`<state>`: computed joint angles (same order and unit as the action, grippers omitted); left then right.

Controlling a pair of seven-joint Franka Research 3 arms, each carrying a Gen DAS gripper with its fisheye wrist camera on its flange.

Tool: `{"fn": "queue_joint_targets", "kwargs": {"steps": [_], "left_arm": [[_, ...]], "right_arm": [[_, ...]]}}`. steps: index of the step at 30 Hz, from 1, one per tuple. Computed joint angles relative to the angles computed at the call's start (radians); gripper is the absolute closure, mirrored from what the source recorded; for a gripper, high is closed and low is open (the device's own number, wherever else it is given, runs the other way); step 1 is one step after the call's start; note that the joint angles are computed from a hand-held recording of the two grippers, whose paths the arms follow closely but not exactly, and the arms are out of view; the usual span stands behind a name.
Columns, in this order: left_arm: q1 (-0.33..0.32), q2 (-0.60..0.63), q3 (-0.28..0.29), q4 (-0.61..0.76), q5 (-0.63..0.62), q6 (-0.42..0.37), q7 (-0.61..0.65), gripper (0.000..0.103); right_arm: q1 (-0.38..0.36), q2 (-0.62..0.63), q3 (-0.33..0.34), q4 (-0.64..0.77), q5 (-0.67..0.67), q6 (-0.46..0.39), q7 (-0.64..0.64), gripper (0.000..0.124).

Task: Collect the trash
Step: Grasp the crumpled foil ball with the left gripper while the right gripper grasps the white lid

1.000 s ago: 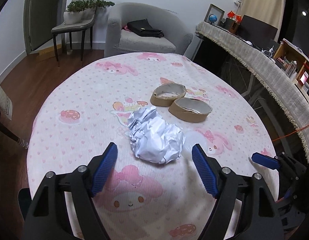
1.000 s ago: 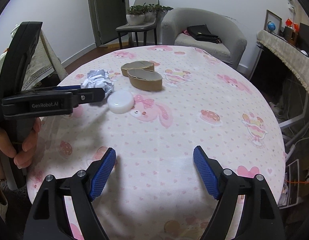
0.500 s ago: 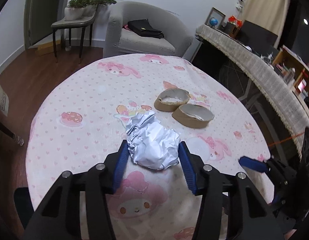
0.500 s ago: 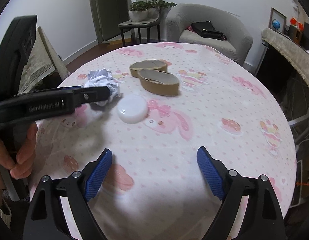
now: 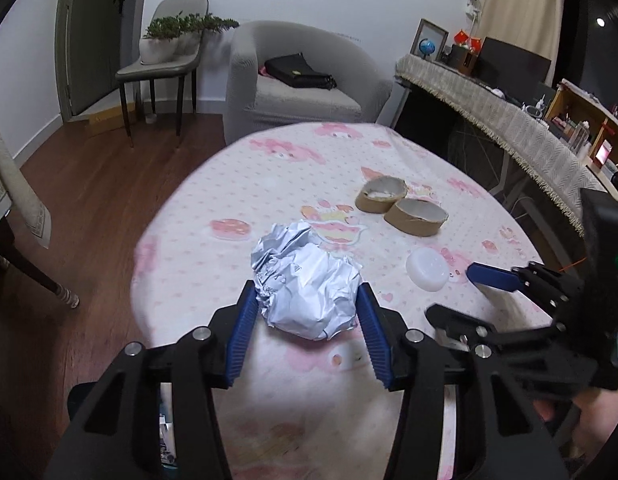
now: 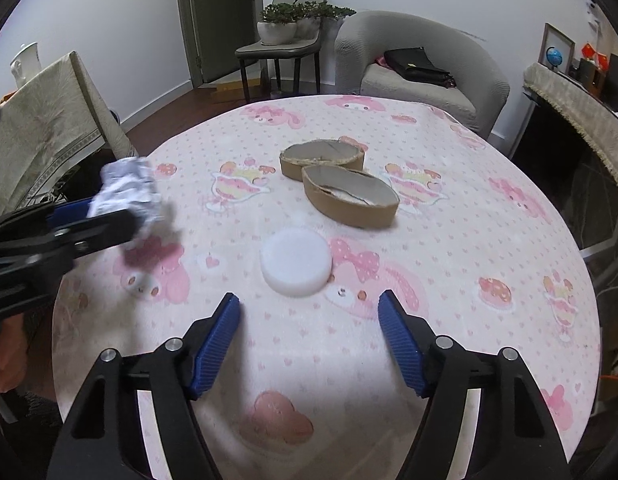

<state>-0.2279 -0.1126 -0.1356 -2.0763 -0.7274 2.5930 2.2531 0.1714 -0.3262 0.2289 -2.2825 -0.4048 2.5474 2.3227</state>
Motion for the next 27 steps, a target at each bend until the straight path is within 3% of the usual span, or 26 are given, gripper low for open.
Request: {"fn": "queue_joint_targets", "kwargs": {"steps": [10,16,27], "left_arm": [[-0.002,-0.076,0.042,-0.076,-0.023,-0.031,0.090,0.050],[-0.002,-0.114,0.067,-0.122,-0.033,-0.041,0.122,0.050],[0.026,-0.150,0.133,-0.174,-0.040,-0.047,0.172,0.050]], "right_arm": [[-0.001,0.068,-0.005,0.070,-0.058,-0.015,0.061,0.063],[0.018,0.108,-0.012,0.116,-0.096,-0.035,0.111,0.084],[0.124,0.239,-0.035,0.271,-0.103,-0.033,0.111,0.084]]}}
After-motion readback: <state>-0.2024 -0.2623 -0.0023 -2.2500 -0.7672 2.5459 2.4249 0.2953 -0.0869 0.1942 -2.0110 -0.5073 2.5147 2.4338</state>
